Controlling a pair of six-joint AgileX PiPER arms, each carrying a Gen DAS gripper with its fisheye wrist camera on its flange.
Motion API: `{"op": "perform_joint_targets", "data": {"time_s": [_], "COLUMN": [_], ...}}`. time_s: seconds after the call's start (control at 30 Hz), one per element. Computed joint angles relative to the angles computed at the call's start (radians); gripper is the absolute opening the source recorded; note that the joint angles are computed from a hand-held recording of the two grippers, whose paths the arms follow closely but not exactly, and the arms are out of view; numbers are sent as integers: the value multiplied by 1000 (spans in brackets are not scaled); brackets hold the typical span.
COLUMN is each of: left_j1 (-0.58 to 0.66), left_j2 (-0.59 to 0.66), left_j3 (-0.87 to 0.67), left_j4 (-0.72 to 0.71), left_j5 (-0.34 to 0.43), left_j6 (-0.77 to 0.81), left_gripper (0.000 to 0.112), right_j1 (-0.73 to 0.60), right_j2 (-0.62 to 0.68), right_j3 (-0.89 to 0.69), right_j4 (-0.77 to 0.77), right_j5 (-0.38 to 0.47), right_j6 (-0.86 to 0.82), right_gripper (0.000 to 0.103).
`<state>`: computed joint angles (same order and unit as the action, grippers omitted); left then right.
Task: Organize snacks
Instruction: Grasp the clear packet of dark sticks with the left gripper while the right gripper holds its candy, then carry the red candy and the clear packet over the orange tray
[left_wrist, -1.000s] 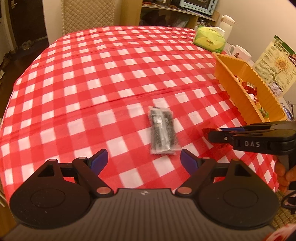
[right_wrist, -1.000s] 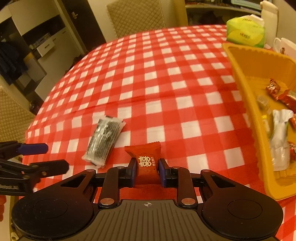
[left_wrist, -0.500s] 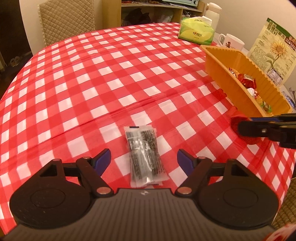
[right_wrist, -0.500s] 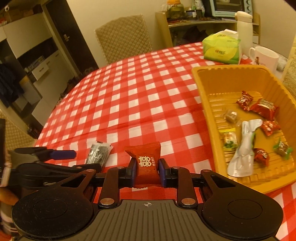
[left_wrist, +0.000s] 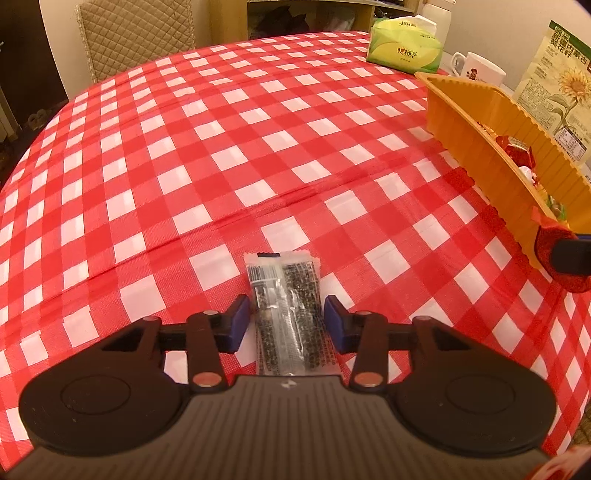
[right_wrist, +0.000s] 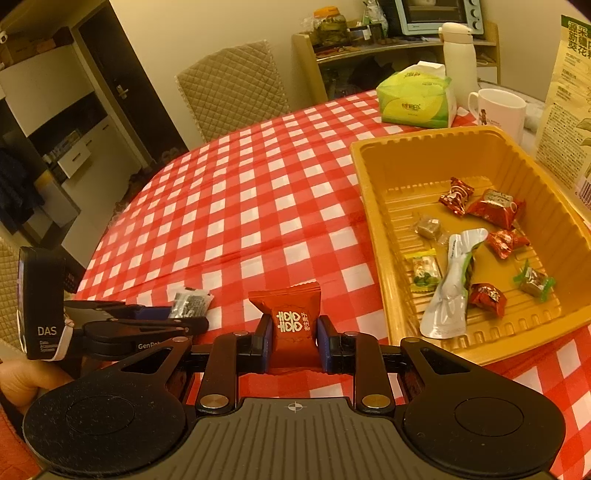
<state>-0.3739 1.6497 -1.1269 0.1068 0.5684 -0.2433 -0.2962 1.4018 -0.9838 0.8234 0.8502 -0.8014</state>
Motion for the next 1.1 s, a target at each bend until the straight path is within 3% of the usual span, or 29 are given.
{"op": "perform_joint_targets", "data": {"time_s": [0.6,0.83,1.1], "left_j1": [-79,-184,-304], "left_j2": [-110,-128,-59], "left_j3": [17,-58,-219], "left_j4": [59,87,133], "left_j5": [37,76,119], "left_j6": [-131,-212,-291], "left_gripper": [34,34,34], "right_j1": [-141,-241,-360], "right_j2": [-16,3,62], "right_j3": [-5,-30,-97], "right_j4": [54,84,114], "right_j5": [119,181,246], "right_j6": [-122,-183,-247], "right_gripper": [26,26,26]}}
